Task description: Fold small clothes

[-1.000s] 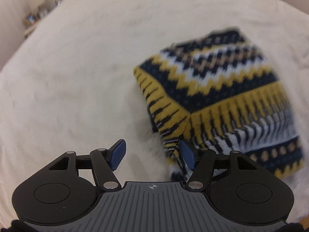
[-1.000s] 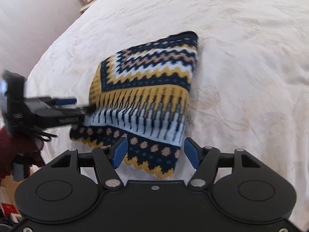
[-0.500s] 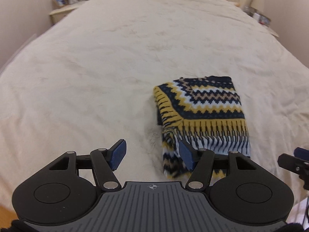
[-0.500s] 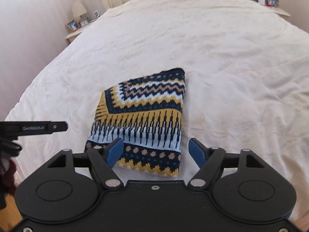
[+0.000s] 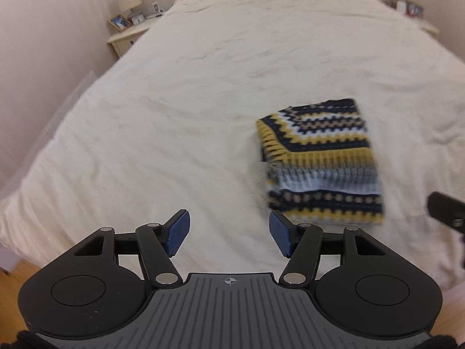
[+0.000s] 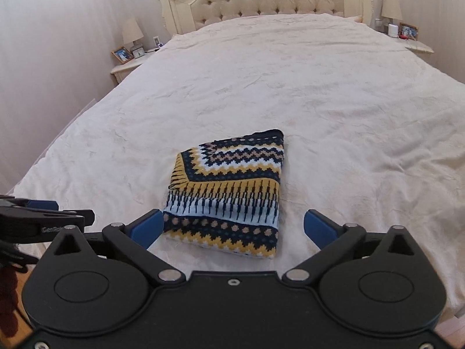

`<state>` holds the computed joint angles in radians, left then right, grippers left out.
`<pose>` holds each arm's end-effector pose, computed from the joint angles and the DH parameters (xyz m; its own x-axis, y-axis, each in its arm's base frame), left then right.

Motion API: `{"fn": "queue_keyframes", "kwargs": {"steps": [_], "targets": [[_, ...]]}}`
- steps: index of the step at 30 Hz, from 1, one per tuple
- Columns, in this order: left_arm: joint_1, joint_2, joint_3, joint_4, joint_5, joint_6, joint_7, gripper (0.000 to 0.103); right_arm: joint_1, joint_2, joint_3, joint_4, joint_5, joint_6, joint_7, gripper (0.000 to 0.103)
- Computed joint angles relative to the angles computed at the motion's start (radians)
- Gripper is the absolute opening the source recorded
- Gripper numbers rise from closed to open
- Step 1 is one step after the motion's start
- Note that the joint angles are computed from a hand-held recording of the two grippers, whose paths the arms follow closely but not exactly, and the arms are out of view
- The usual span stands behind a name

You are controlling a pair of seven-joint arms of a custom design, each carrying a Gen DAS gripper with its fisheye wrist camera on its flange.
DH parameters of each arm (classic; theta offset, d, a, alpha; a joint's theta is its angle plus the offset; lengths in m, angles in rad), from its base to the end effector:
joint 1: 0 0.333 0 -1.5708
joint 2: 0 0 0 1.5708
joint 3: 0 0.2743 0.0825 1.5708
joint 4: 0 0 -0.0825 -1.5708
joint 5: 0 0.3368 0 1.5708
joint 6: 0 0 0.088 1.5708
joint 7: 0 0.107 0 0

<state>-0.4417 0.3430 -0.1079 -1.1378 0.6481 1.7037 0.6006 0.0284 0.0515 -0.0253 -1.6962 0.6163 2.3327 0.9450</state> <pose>0.5527 -0.2555 0.6090 0.4467 -0.8804 -0.1591 -0.7615 -0.2808 -0.5842 0.5755 0.0118 0.5870 0.3956 -0.8941 -0.2098 -0.7167 -0.1577 -0.6793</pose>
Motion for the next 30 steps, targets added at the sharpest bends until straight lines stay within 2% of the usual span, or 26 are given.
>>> {"fn": "queue_keyframes", "kwargs": {"steps": [5,14,30], "targets": [[0.012,-0.049,-0.017,-0.064,-0.038,0.046,-0.047,0.059,0.007,-0.024,-0.004,-0.026,-0.031,0.017,0.027,0.102],[0.012,-0.072,-0.035,-0.1,-0.028,0.071,-0.076,0.059,0.01,-0.036,-0.014,-0.036,-0.086,0.003,0.081,0.102],[0.008,-0.045,-0.039,-0.067,-0.079,0.098,-0.07,0.059,0.005,-0.038,-0.021,-0.032,-0.129,-0.033,0.115,0.102]]}}
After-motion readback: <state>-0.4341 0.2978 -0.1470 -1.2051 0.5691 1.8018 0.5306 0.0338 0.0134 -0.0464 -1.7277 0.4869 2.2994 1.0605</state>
